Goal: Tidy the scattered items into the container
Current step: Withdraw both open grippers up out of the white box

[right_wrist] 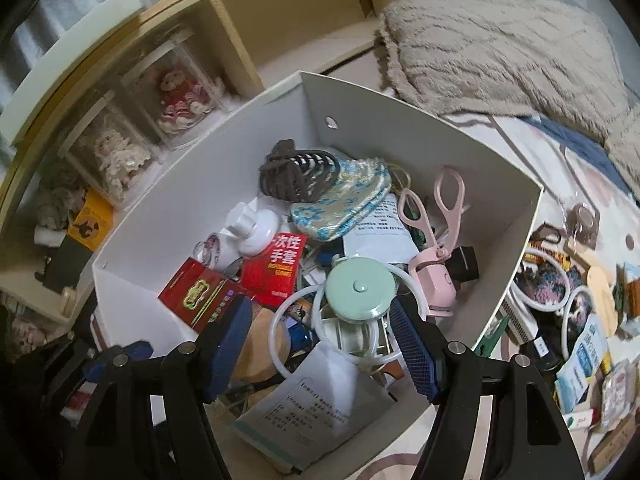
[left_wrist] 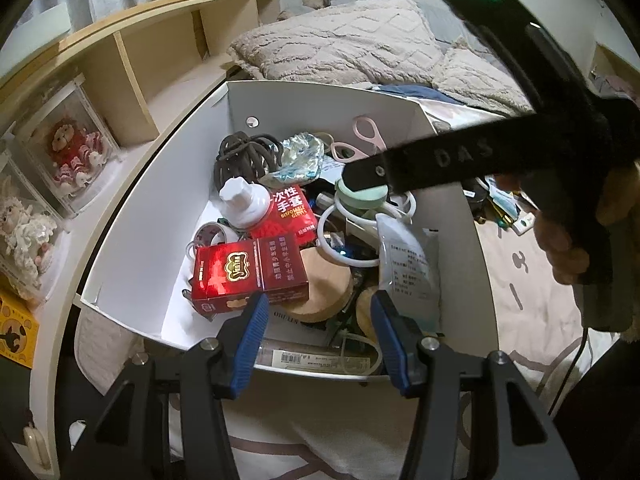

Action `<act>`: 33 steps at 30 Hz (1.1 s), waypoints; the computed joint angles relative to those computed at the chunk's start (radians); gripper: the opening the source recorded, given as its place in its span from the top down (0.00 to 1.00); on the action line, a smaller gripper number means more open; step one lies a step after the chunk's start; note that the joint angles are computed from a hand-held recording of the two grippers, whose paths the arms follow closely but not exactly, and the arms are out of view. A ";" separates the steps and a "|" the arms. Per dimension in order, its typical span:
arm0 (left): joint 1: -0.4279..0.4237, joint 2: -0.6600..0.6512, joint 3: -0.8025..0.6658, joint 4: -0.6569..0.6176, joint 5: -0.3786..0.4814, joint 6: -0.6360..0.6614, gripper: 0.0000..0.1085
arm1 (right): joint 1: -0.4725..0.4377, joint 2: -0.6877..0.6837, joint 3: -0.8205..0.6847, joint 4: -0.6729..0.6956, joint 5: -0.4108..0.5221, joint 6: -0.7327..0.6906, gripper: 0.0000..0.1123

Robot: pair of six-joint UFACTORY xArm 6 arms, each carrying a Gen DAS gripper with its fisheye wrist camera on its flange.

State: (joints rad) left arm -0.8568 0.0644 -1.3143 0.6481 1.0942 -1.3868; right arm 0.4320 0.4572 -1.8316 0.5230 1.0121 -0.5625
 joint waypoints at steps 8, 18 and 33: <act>-0.020 -0.001 -0.011 0.053 0.048 -0.047 0.17 | -0.017 -0.055 0.065 0.015 -0.038 -0.013 0.18; -0.041 -0.012 -0.017 0.096 0.094 -0.079 0.05 | -0.038 -0.131 0.152 0.035 -0.101 -0.028 0.08; -0.050 0.006 -0.051 0.172 0.036 -0.109 0.05 | -0.096 -0.338 0.359 0.052 -0.142 -0.112 0.08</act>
State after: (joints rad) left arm -0.9065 0.0699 -1.3651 0.8199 1.1304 -1.4957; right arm 0.3356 0.1195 -1.4722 0.5747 0.8699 -0.6748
